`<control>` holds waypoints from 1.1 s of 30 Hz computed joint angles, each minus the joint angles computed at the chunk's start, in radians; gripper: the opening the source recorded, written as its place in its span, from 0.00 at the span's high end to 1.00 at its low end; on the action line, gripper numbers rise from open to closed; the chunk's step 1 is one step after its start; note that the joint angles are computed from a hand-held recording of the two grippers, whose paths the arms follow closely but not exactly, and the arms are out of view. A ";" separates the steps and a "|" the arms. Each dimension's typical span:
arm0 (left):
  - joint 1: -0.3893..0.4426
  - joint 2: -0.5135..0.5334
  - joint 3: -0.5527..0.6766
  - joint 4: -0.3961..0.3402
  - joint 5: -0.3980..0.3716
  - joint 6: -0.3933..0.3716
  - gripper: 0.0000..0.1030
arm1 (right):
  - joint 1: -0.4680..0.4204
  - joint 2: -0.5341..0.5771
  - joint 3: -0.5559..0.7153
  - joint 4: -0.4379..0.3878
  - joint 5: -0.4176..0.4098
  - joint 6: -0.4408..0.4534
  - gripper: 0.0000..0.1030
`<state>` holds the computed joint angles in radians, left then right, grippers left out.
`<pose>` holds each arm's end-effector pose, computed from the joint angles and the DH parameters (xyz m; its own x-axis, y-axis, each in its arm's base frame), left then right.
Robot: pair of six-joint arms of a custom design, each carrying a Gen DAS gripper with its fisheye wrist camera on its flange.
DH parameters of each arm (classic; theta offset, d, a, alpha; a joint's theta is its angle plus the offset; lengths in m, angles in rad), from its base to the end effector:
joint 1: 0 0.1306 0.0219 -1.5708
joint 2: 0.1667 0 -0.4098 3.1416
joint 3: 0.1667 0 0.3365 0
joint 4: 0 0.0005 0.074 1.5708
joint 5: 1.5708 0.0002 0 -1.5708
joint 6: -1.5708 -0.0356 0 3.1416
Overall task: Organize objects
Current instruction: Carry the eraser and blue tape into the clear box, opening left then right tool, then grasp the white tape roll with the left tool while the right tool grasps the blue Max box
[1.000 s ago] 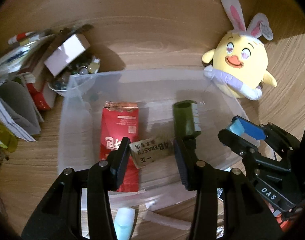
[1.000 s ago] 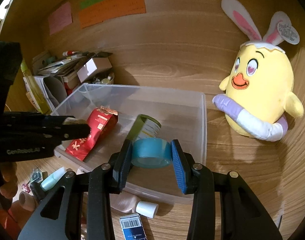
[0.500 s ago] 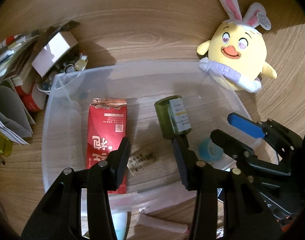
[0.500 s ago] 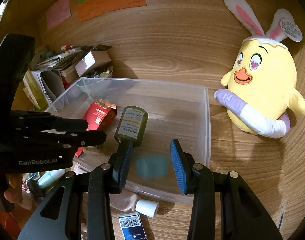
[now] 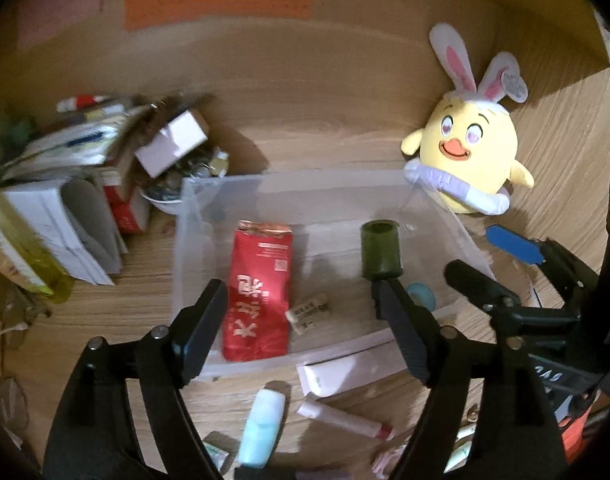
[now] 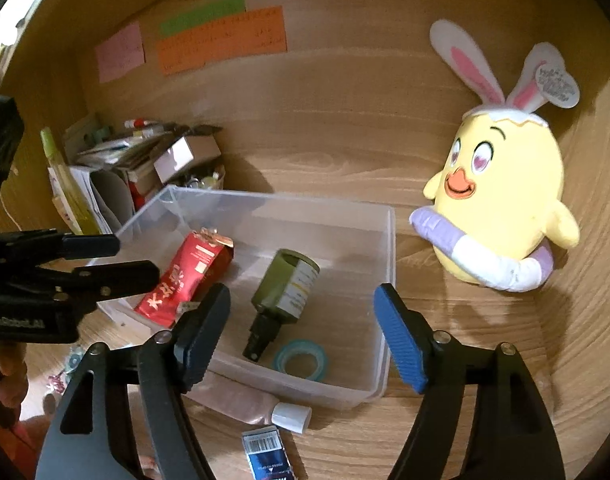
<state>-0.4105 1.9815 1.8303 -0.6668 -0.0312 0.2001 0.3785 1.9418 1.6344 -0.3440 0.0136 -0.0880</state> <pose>0.5990 -0.2600 0.3432 -0.7312 0.1016 -0.6746 0.2388 0.9644 -0.1136 0.5946 0.2354 0.3141 -0.5928 -0.1412 -0.7929 -0.3085 0.9492 0.0617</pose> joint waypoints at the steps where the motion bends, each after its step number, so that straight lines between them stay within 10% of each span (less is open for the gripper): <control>1: -0.002 -0.016 -0.023 0.021 -0.019 0.000 0.17 | 0.000 -0.010 -0.013 0.014 -0.001 -0.007 0.21; 20: 0.001 -0.225 -0.375 0.217 -0.105 0.012 0.08 | 0.010 -0.098 -0.149 0.069 0.013 -0.015 0.18; 33: 0.023 -0.264 -0.493 0.197 -0.033 0.056 0.08 | 0.014 -0.151 -0.264 0.092 0.069 -0.012 0.18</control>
